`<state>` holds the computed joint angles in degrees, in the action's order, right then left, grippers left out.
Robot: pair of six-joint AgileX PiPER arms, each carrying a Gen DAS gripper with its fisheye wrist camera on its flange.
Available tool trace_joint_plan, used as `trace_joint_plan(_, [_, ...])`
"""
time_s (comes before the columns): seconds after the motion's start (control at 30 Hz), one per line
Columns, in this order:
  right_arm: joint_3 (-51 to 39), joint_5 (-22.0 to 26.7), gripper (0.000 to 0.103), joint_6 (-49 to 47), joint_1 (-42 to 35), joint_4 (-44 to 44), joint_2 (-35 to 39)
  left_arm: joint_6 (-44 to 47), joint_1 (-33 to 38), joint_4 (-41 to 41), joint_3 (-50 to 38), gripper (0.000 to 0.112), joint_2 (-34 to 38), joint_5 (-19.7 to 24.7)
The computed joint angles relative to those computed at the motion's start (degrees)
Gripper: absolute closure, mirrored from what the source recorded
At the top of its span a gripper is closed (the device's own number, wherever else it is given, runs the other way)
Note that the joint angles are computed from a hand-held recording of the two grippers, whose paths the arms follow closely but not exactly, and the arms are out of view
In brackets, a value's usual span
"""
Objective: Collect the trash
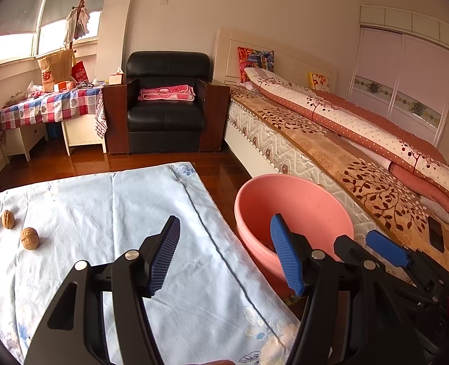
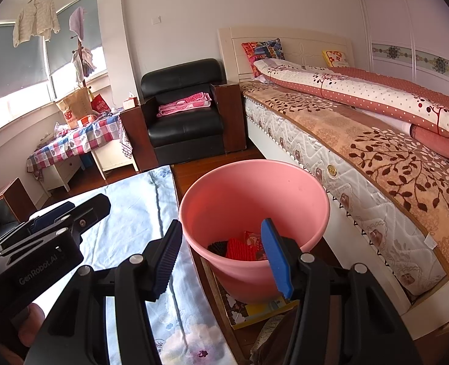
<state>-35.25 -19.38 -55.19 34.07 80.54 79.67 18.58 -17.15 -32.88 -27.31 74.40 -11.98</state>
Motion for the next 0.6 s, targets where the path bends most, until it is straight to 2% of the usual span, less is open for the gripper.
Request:
trace_joint_plan(0.07, [0.1,0.1,0.049,0.0,0.0,0.1,0.0,-1.3,0.0,1.4,0.5,0.050,-0.1,-0.3])
trace_joint_plan(0.17, [1.0,0.4,0.049,4.2,-0.7,-4.0,0.5,3.0,-0.6,-3.2,-0.5,0.050,0.2,0.2])
trace_joint_plan(0.23, [1.4,0.0,0.049,5.6,-0.4,-5.1,0.7,2.7,-0.4,-2.8,-0.4,0.050,0.0,0.6])
trace_joint_plan(0.6, [0.9,0.6,0.049,4.3,-0.9,-4.1,0.6,4.2,-0.7,-3.9,-0.5,0.050,-0.3,1.2])
